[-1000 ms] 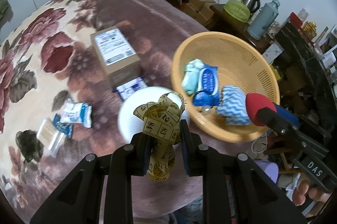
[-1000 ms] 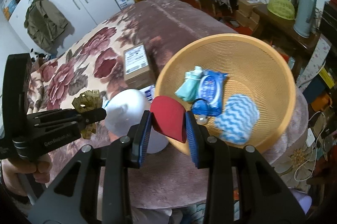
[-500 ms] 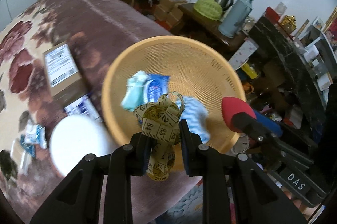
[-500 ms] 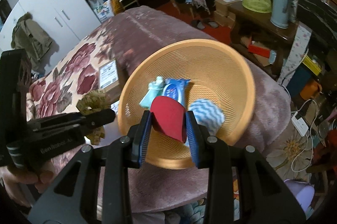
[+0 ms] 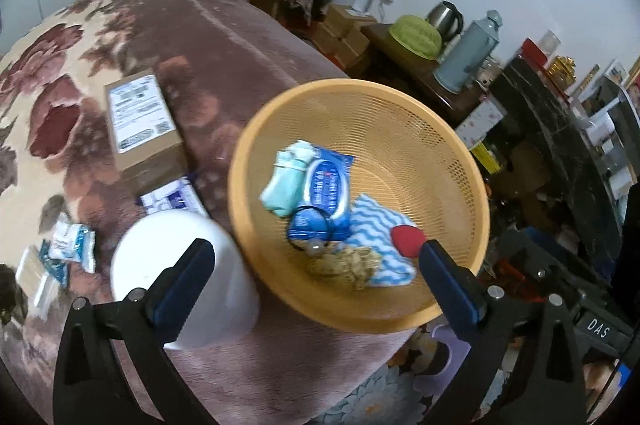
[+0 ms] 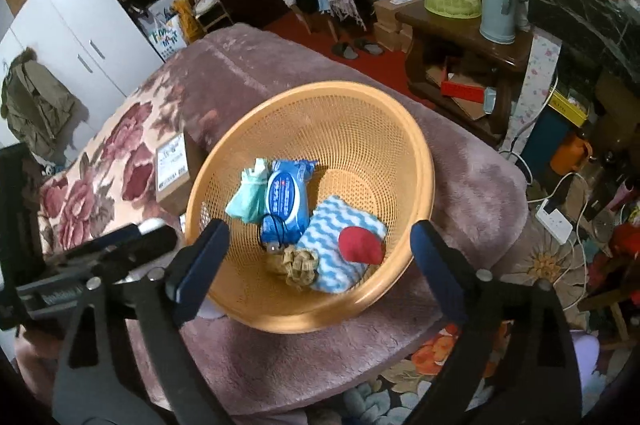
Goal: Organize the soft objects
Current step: 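Open the right tool over the basket while the left tool releases the tape measure, then move both open tools back over the blanket toward the black scrunchie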
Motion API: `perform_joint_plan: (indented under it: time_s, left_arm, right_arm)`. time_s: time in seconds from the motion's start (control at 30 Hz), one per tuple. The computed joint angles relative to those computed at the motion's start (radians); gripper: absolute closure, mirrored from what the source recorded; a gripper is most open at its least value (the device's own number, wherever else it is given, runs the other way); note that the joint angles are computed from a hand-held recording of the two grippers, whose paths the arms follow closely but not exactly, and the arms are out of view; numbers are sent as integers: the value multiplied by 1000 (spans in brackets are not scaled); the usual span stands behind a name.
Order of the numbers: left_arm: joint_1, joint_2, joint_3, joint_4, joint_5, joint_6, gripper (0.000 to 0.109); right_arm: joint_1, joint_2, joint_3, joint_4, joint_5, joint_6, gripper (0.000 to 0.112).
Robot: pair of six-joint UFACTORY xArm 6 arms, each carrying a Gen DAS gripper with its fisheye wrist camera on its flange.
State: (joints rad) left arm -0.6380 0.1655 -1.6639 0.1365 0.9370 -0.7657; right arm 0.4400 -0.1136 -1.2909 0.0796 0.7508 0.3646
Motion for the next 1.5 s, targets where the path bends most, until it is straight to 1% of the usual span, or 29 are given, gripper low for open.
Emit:
perform_joint_plan:
  time_s: [0.17, 0.37, 0.7, 0.93, 1.5]
  left_arm:
    - [-2, -38, 30, 42, 35, -6, 6]
    - [-1, -82, 81, 43, 49, -5, 6]
    - [22, -204, 218, 46, 23, -23, 6]
    - [51, -312, 329, 47, 12, -31, 6]
    - [167, -572, 589, 25, -9, -38, 6]
  right_arm:
    - [24, 2, -12, -26, 36, 1, 13]
    - [60, 13, -45, -58, 84, 11, 12]
    - [107, 22, -82, -95, 127, 31, 12]
    - [160, 48, -126, -129, 151, 54, 12]
    - [299, 153, -274, -188, 216, 78, 12]
